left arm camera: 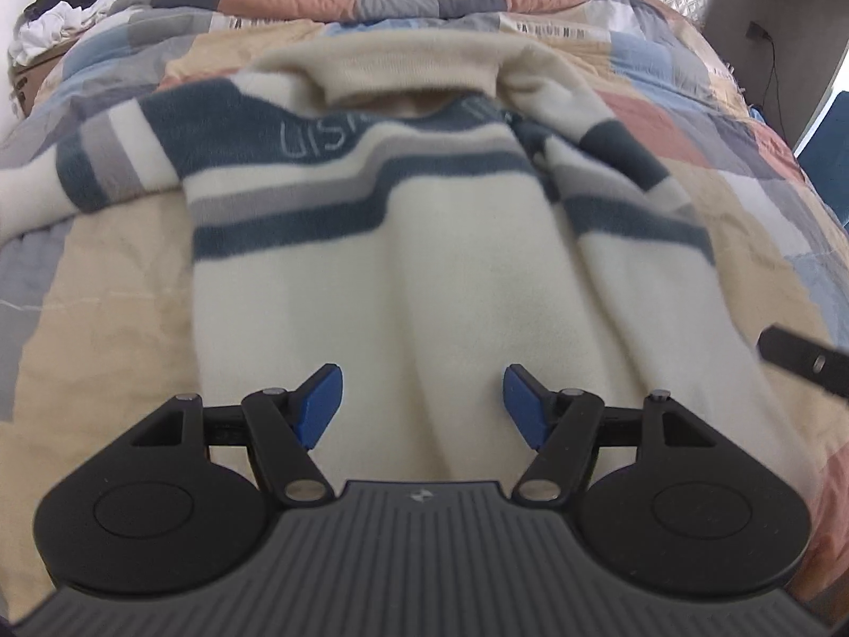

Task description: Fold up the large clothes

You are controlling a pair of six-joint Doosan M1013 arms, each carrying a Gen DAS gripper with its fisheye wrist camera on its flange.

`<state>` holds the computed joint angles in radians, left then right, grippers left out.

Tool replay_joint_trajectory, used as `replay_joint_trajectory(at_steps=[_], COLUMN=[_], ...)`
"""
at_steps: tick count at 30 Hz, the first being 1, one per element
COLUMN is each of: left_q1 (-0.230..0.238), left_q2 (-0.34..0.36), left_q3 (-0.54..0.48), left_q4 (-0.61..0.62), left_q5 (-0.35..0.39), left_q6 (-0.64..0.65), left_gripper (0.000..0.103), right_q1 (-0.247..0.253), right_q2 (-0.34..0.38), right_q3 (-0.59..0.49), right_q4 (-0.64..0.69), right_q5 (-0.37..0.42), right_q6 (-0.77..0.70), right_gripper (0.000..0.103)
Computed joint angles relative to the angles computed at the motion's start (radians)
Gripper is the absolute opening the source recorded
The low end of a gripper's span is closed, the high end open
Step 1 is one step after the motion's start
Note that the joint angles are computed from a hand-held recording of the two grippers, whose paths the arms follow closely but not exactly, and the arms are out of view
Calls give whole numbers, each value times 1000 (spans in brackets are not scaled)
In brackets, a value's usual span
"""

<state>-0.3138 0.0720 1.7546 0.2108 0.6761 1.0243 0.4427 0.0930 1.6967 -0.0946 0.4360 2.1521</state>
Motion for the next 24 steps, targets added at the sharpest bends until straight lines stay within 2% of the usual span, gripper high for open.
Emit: replay_joint_trajectory(at_steps=[1, 3, 7, 9, 11, 13, 16, 18, 19, 22, 24], left_q1=[2, 8, 27, 32, 34, 38, 56, 55, 54, 49, 47], left_q2=[-2, -8, -17, -20, -21, -16, -11, -8, -6, -7, -8], left_q3=[6, 19, 34, 43, 52, 51, 53, 57, 57, 61, 63], left_q4=[-2, -2, -10, -29, -45, -68, -120, -90, -82, -58, -50], left_q5=[-8, -30, -67, -79, -88, -79, -93, -102, -102, -110, -113], left_q6=[7, 9, 6, 4, 6, 39, 57, 13, 3, -28, -44], left_gripper=[72, 72, 72, 72, 72, 72, 73, 73, 73, 73, 73], right_q1=[-1, -6, -17, -31, -48, -60, -68, -74, -75, -64, -63], right_q2=[1, -1, -9, -11, -22, -22, -5, 6, 10, 16, 20], right_q3=[-1, 6, 19, 26, 49, 53, 35, 28, 26, 17, 15], right_q4=[-18, -52, -132, -125, -118, -91, 32, 132, 145, 14, -22], right_q5=[7, -3, -5, -12, -60, -68, -12, 17, 25, 72, 98], right_q6=[33, 106, 275, 342, 419, 435, 337, 257, 263, 420, 483], right_gripper=[84, 90, 90, 90, 90, 90, 89, 89, 89, 89, 89])
